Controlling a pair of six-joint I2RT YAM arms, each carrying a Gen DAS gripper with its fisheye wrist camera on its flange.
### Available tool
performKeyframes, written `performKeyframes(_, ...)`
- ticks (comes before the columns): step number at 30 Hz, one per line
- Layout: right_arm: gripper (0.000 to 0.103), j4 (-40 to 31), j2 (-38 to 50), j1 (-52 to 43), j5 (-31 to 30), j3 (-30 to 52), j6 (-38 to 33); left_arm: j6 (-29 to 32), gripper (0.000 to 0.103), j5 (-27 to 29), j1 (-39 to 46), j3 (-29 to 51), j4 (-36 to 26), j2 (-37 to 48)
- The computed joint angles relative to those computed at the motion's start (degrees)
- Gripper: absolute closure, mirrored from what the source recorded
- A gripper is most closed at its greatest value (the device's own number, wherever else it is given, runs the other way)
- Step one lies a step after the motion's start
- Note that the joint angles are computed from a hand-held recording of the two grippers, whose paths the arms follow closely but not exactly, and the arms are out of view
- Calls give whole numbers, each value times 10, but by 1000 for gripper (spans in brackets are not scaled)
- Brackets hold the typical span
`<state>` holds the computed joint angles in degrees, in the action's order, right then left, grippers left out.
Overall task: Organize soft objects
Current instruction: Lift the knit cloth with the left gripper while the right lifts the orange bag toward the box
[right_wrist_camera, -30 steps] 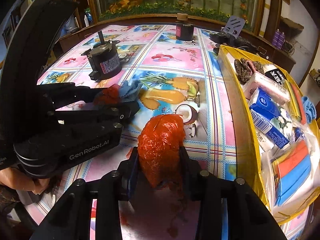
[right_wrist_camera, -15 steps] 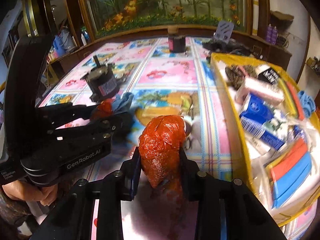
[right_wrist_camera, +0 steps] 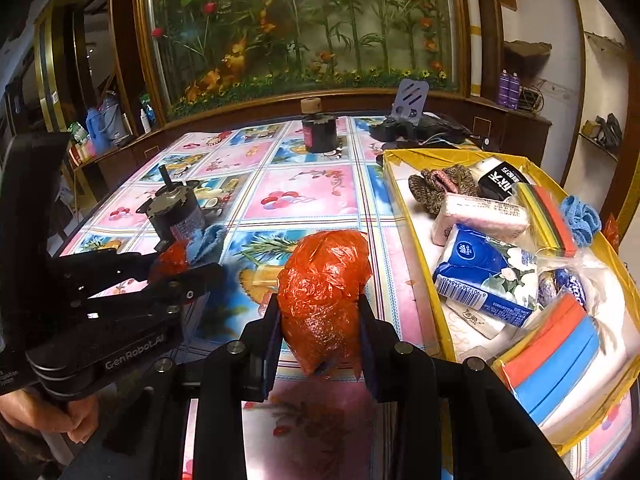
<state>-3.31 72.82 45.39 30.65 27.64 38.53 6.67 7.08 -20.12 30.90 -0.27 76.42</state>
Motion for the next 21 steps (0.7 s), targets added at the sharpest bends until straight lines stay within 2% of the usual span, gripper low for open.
performKeyframes(5, 67, 10, 9, -14, -12, 0, -7, 0, 69, -4, -4, -2, 6, 3)
performKeyframes(21, 67, -19, 13, -17, 11, 9, 9, -1, 69, -14, -15, -15, 25, -6)
